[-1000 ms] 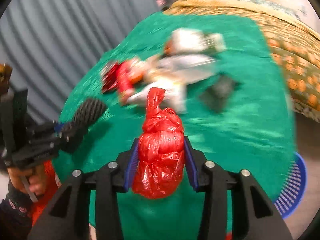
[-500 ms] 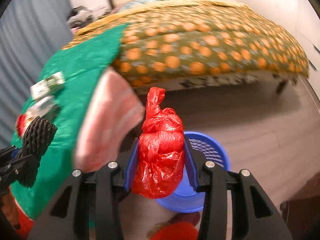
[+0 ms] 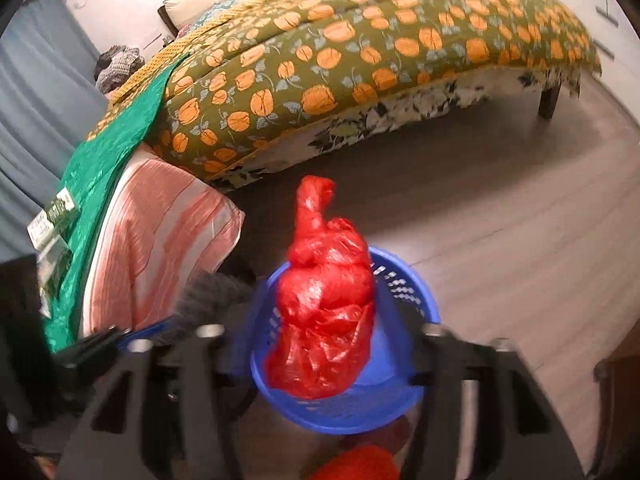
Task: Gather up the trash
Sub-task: 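Open both tools to drop the net and bag into the wastebasket, then grasp the crushed red soda can with the left tool while the right tool grasps the snack bag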
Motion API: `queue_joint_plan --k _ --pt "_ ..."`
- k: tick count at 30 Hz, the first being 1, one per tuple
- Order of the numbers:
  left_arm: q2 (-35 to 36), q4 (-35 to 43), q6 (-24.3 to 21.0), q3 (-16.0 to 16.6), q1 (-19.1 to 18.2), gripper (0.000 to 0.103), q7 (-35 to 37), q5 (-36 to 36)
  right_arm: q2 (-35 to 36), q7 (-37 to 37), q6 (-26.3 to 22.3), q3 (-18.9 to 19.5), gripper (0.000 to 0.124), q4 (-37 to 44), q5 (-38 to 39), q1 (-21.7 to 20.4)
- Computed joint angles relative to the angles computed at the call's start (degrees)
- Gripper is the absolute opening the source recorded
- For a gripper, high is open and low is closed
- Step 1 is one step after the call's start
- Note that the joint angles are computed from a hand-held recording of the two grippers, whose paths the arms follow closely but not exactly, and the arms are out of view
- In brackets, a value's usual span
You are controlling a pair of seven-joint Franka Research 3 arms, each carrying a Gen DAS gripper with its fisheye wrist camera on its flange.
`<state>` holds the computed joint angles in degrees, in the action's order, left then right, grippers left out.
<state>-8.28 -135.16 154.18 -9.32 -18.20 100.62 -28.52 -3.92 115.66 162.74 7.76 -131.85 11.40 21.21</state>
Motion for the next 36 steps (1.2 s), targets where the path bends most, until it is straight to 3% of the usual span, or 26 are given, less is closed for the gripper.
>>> queue_joint_plan --k 6,11,17,21,26,31,36 --pt "-2.8 -1.6 2.0 0.1 -0.2 0.078 -1.0 0.2 -2.1 3.8 1.7 0.8 0.063 -1.4 -4.7 -1.3" --pt "-11.3 -6.0 5.1 2.2 -2.9 0.09 -0.9 0.8 -4.0 16.0 2.6 4.2 0.08 -1.4 -20.5 -5.1" --pt "-25.9 -14.9 4.3 4.6 -3.8 0.098 -4.8 7.7 -7.6 33.8 2.2 10.5 0.083 -0.4 -42.7 -11.0" --pt "-38.4 -23.4 -2.0 5.8 1.1 0.098 -7.5 15.6 -8.8 41.9 0.4 13.7 0.084 1.7 -54.1 -12.5" --pt "-49.5 -30.1 -8.6 10.0 9.8 0.098 -9.2 25.1 -5.1 40.8 -2.9 13.8 0.084 6.8 -58.7 -7.8" --pt "-51.8 -31.0 -9.4 15.1 20.1 0.098 -8.3 31.6 2.8 31.6 -4.8 13.5 0.084 15.2 -53.7 0.1" --pt "-46.5 -28.3 -7.0 20.3 28.6 0.098 -4.5 35.4 12.6 22.1 -6.0 14.8 0.084 26.0 -45.5 7.1"
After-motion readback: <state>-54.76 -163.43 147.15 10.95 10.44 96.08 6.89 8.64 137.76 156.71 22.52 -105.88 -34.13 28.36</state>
